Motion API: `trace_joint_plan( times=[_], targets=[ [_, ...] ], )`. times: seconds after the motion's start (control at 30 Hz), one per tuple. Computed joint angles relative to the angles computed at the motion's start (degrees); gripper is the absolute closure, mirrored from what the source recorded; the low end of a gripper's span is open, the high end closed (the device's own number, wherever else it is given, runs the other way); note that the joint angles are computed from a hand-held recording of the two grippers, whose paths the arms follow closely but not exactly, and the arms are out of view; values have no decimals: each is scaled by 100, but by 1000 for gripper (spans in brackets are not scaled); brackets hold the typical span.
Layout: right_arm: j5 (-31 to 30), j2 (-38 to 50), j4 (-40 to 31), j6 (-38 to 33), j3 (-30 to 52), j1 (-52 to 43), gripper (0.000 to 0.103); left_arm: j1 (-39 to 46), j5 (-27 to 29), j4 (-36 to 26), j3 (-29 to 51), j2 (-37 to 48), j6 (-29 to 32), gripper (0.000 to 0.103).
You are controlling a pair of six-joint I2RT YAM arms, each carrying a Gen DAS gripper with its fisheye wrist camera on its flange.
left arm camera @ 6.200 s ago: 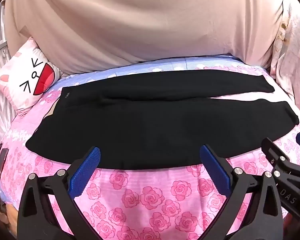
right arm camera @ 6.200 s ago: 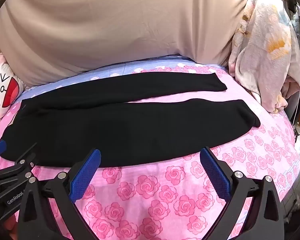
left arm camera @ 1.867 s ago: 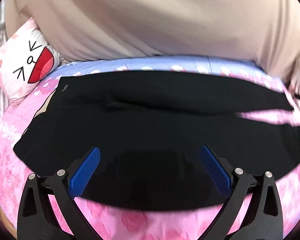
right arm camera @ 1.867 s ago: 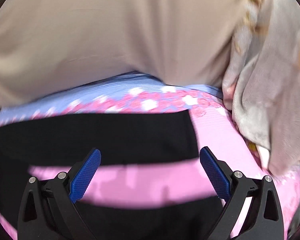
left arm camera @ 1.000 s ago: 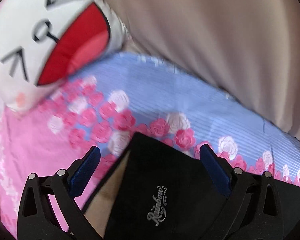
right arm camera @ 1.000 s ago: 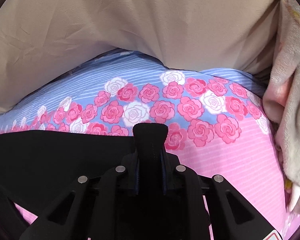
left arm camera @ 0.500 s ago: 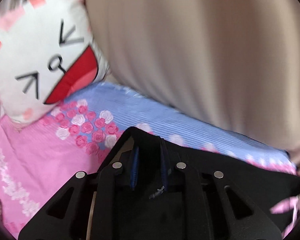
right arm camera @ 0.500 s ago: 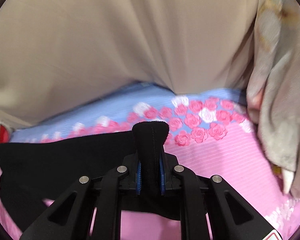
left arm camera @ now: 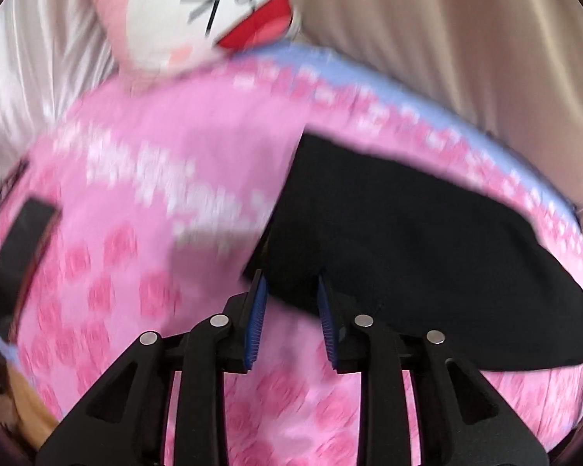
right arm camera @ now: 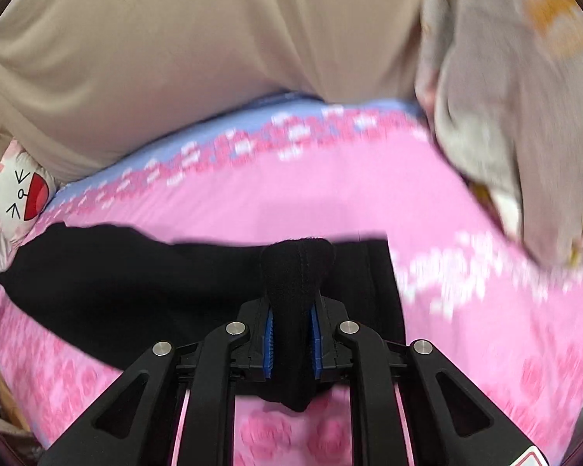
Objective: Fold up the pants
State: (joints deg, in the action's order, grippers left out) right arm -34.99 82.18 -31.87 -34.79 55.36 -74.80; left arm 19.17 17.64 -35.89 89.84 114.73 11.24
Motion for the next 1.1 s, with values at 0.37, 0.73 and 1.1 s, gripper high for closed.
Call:
trace_joint_plan(
  times=[0.37, 0.73, 1.1],
  targets=[
    [-1270, -512, -1083, -373, 249, -1915, 50, -291, 185, 998, -1577, -1997, -1257, 7],
    [-1182, 950, -2606, 5, 1562, -1368, 39, -2628, -1313, 1794, -2911, -2446, -1361, 5],
    [53, -392, -1876, -238, 613, -505, 95, -4093, -1924, 2077, -3118, -2563, -1196, 5]
  ],
)
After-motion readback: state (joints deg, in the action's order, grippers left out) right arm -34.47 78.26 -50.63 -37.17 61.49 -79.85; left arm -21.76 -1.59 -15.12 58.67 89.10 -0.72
